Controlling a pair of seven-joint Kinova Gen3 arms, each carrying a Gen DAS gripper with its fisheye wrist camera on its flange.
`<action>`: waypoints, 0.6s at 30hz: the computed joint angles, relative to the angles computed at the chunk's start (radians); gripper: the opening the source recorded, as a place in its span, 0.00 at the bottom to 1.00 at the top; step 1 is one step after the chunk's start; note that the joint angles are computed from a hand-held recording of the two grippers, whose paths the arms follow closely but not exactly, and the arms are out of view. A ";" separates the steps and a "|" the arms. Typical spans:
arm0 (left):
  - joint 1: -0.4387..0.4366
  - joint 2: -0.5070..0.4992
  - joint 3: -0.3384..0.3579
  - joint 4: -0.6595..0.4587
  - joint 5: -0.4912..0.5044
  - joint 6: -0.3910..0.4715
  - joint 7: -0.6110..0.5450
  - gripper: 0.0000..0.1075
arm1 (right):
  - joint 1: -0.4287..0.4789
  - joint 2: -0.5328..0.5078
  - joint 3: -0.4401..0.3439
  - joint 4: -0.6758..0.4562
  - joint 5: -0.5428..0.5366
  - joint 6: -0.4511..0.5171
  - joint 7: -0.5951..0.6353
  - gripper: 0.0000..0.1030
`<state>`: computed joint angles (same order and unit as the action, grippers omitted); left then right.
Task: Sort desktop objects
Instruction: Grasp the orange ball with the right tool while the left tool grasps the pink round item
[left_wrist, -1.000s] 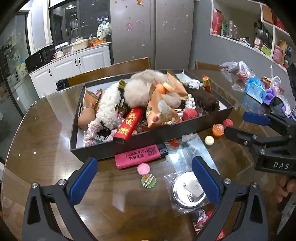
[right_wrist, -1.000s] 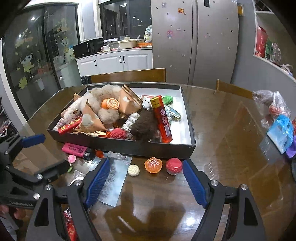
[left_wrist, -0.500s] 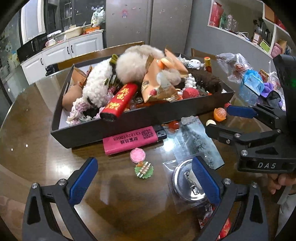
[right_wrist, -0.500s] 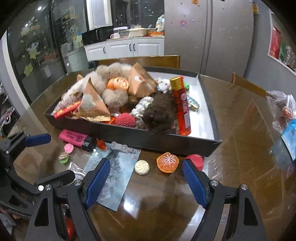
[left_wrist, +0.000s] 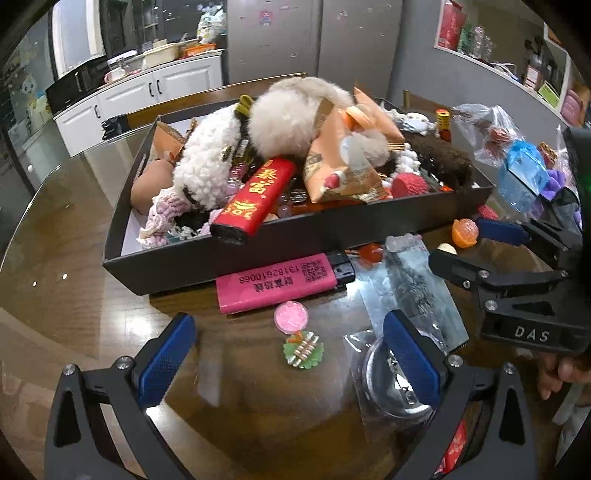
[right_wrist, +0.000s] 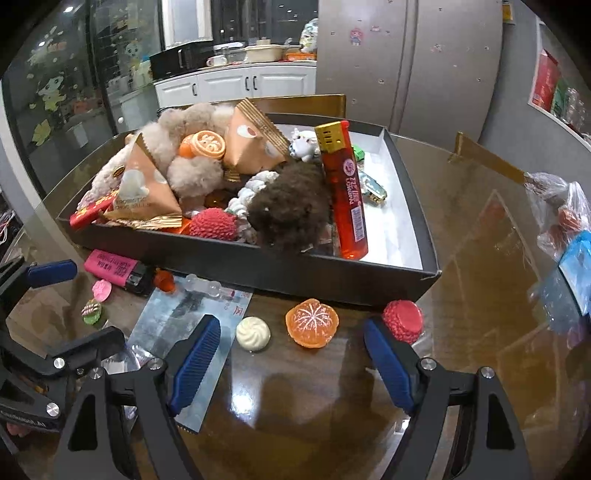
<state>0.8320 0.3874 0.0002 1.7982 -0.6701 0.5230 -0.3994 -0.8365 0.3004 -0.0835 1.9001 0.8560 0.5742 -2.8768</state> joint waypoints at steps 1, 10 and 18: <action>0.002 0.001 -0.002 -0.001 -0.001 0.002 0.004 0.96 | -0.002 0.003 0.001 -0.004 0.000 0.004 -0.005 0.80; 0.067 0.003 -0.028 0.000 -0.116 0.051 0.130 0.46 | -0.016 -0.001 0.002 -0.008 0.013 0.040 -0.057 0.46; 0.069 0.001 0.012 -0.004 -0.167 0.088 0.177 0.16 | 0.003 -0.009 -0.027 -0.021 -0.037 0.055 -0.024 0.25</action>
<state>0.9006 0.3887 0.0126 1.7938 -0.8375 0.6114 -0.2222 -0.8339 0.2912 -0.1103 1.8794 0.8192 0.6296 -2.9011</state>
